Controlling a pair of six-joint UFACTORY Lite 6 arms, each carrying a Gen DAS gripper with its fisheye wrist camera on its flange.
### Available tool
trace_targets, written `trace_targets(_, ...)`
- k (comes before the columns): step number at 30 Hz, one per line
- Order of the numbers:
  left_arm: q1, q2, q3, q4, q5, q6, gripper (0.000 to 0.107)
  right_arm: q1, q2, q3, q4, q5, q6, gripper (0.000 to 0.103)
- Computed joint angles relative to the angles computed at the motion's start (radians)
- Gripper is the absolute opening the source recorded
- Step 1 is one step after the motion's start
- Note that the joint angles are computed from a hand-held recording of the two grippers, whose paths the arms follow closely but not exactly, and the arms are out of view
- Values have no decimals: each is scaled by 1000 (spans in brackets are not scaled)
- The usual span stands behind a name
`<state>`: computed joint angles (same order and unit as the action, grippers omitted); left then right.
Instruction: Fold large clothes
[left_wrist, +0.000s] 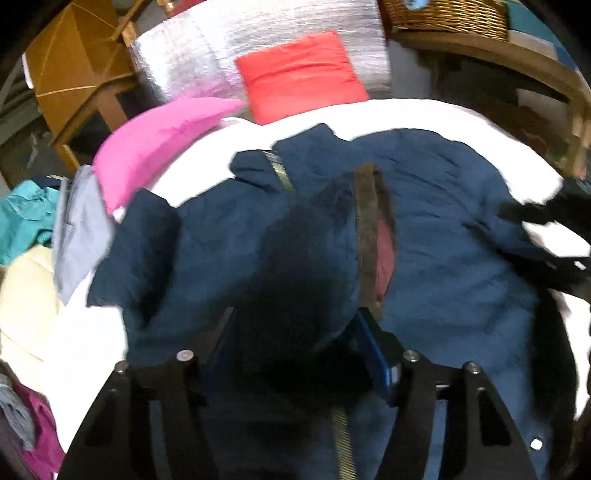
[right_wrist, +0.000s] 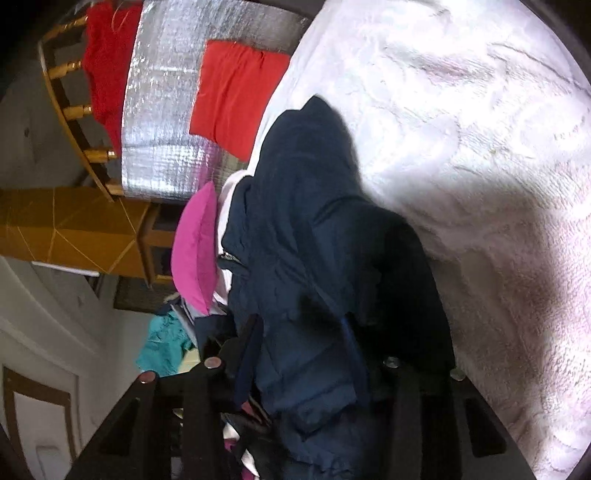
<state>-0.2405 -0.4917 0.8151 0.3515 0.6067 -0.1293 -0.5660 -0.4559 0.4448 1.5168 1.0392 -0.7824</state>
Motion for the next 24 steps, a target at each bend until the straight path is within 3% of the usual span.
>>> trace_targets(3,222,76,116,-136,-61,254,64,16,-60,-12,-13,-11,15,48)
trace_targets(7,524,130,232,-452,-105,673,64,96,-144,-3,-14,-79,43,49)
trace_targets(10,780,215,359,-749,-27,987,65,282,-172,59,-4,-229,79,49)
trace_targets(13,1049,417,555,-1007,139,1229,73,509,-122,156,-29,-412,131,49)
trace_targets(19,1267,866,999,-1026,435,1126,77,881,120,375,-55,-691,190,49)
trace_targets(24,1293,1225,1411,-1014,689,955,77,1051,386,618,-24,-773,151,49)
